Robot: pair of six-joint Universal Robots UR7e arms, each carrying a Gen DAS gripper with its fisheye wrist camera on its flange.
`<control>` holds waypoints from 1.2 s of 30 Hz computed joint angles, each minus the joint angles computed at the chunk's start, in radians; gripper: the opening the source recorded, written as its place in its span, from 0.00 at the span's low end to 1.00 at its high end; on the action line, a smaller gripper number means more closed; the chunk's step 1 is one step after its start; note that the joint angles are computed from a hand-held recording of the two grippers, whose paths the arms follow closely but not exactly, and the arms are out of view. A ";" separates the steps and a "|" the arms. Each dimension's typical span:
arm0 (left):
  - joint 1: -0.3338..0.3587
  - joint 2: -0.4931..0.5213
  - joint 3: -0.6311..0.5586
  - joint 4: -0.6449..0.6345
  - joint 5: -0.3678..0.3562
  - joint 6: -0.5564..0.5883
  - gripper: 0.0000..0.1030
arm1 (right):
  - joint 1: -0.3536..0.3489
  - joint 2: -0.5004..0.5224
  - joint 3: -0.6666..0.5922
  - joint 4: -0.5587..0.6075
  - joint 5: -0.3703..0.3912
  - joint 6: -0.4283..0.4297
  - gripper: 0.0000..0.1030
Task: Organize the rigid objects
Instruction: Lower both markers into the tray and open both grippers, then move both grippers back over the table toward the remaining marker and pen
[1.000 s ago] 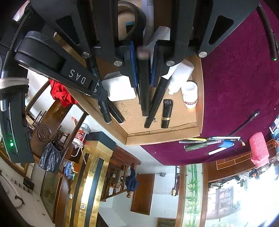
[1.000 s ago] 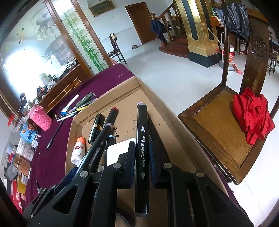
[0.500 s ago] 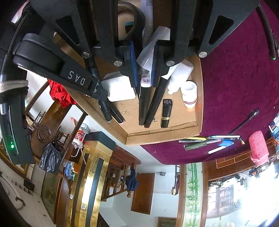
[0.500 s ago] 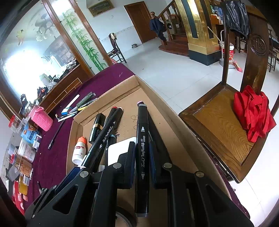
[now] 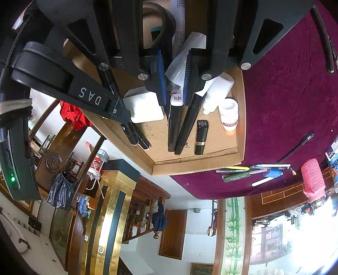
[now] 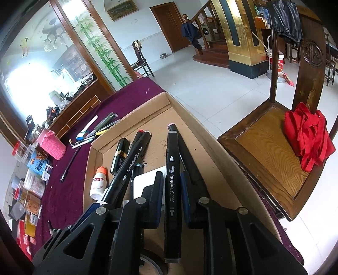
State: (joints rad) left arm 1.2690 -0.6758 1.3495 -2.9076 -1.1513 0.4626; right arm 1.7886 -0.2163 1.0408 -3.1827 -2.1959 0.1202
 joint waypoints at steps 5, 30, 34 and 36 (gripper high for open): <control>0.000 -0.001 0.002 -0.001 0.000 0.000 0.13 | 0.004 0.002 0.000 -0.016 -0.001 -0.005 0.19; 0.003 -0.025 -0.014 0.064 -0.005 -0.099 0.40 | 0.015 0.009 0.006 -0.130 -0.004 -0.035 0.25; 0.002 -0.046 -0.011 0.080 -0.014 -0.127 0.44 | 0.017 0.013 0.002 -0.142 -0.006 -0.043 0.27; 0.002 -0.055 -0.004 0.079 -0.013 -0.134 0.49 | 0.017 0.012 0.005 -0.146 0.004 -0.039 0.31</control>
